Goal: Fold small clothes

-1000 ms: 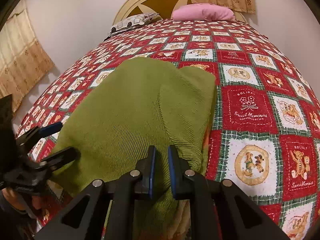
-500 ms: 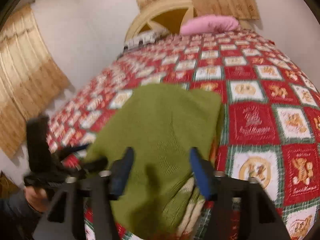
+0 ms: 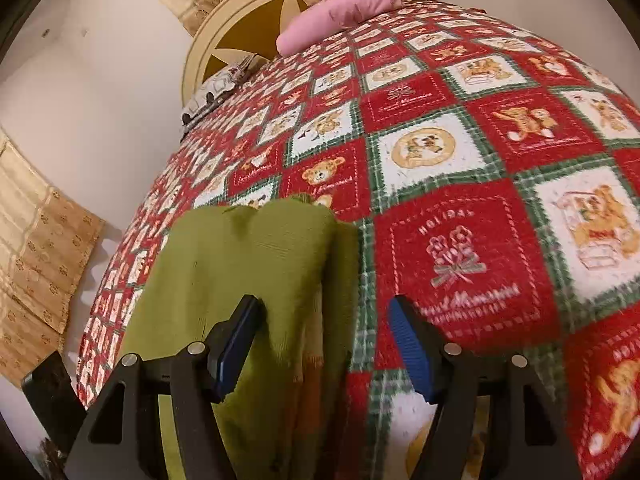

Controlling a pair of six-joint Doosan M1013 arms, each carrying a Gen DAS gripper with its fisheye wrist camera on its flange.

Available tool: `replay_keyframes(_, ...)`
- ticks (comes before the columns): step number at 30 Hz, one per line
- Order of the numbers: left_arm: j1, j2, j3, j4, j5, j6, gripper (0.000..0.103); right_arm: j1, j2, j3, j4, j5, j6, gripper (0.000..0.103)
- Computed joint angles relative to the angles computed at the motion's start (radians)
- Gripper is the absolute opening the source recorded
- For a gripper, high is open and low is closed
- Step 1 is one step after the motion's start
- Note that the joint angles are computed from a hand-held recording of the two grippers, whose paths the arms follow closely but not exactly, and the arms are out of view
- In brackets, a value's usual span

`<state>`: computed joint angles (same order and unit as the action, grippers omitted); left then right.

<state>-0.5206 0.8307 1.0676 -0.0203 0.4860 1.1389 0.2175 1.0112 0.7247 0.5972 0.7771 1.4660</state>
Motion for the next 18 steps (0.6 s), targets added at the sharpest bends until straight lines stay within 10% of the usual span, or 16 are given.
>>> replay_keyframes(4, -0.001, 0.003, -0.005, -0.010, 0.004, 0.026, 0.103, -0.003, 0.052, -0.089, 0.069, 0.086, -0.037, 0.059)
replay_keyframes(8, -0.001, 0.001, -0.001, -0.080, -0.009, 0.125, 0.079, 0.001, 0.083, -0.146, 0.071, 0.120, -0.011, 0.037)
replay_keyframes(18, -0.035, -0.034, 0.019, 0.202, 0.014, -0.053, 0.045, 0.029, -0.011, -0.012, 0.052, -0.012, -0.054, 0.023)
